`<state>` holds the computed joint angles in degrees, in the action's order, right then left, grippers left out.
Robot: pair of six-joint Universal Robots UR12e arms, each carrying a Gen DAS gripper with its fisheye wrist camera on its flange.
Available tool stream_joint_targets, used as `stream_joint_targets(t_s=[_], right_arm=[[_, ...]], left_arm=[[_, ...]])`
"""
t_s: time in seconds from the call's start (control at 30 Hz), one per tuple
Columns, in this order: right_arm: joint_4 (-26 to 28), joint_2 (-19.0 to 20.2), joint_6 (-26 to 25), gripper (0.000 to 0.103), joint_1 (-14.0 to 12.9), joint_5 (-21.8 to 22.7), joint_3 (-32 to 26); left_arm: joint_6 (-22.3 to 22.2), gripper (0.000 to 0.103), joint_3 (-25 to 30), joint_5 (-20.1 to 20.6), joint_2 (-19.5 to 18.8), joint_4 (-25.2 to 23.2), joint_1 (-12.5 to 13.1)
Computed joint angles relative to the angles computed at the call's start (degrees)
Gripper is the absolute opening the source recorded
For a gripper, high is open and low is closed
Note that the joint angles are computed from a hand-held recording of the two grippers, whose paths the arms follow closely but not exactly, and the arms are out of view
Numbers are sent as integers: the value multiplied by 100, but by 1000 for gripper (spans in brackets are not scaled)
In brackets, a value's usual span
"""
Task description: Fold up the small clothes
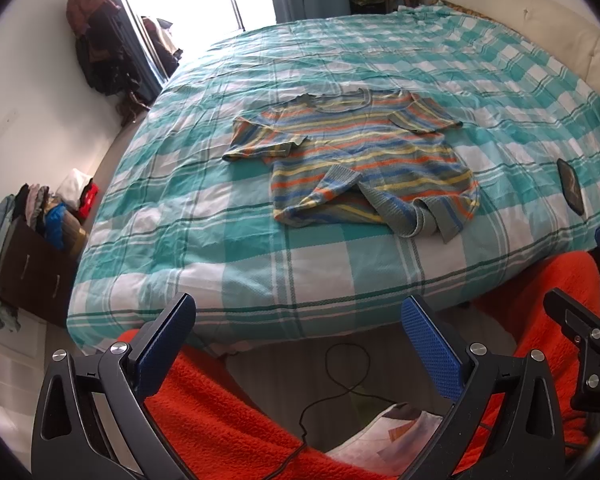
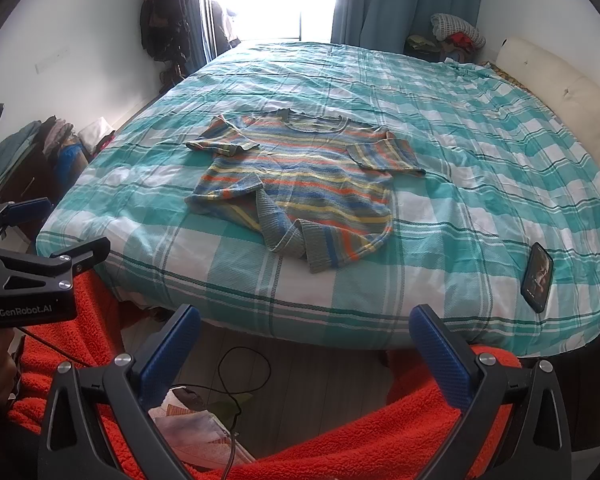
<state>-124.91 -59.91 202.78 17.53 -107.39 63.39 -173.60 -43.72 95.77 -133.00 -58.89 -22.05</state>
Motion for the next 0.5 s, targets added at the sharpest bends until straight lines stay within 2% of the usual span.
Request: stream_joint_targets(t_s=[0.43, 0.5], right_arm=[[-9, 24, 20, 103, 7, 20, -7], [-91, 23, -25, 103, -6, 7, 25]], left_arm=[[-76, 103, -241, -91, 92, 117, 39], [-141, 103, -202, -199, 45, 150, 85]])
